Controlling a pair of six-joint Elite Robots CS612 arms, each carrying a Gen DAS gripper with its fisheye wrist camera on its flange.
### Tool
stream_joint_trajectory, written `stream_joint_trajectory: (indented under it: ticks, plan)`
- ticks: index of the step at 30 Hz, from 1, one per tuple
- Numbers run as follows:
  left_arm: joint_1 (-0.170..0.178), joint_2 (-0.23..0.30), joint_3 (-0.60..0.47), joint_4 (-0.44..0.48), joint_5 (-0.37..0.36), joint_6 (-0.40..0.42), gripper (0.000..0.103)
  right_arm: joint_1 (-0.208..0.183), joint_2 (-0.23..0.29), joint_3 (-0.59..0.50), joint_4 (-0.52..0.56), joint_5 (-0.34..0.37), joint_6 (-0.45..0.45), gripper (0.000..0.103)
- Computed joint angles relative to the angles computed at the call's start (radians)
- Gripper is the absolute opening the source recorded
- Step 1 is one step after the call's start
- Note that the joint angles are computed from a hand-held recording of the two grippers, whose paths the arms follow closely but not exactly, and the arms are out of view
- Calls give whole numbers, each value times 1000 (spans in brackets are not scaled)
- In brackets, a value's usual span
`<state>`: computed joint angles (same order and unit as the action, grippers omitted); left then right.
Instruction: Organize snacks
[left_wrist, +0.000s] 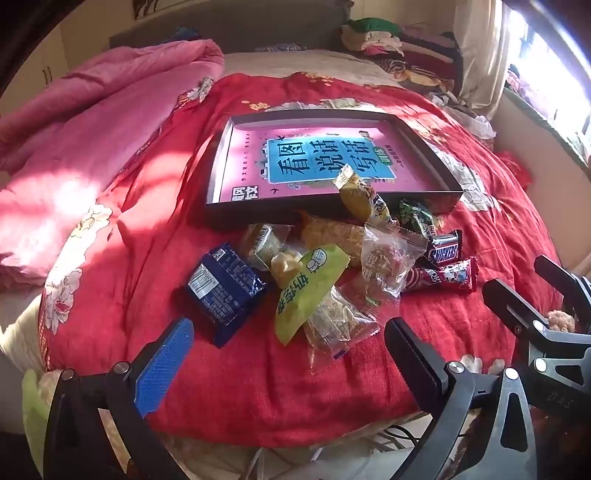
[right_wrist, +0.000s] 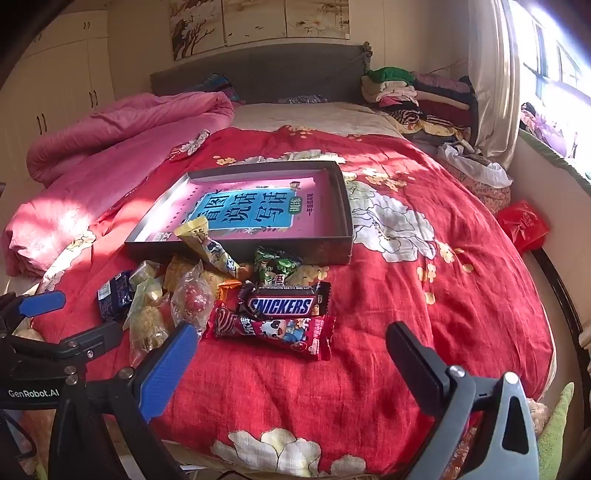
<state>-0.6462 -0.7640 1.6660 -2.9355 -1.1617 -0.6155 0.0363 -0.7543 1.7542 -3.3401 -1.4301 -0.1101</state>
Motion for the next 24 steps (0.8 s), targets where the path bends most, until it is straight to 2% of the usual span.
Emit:
stream_joint_trajectory:
  ticks: [1,4,7,24]
  plan:
    - [3,4,-11,29,-15,-5,103,1,0,0,0,-1,-3,103]
    - [7,6,1,-11,-39,-14,103,-1,-1,1,11,7,-9,103]
    - [16,4,-9,19,-66,-19,103,1,0,-1,18,7,-19,103]
    - [18,6,-6,-2,-82,-27,103,4,1,-5,28,8,-18,103]
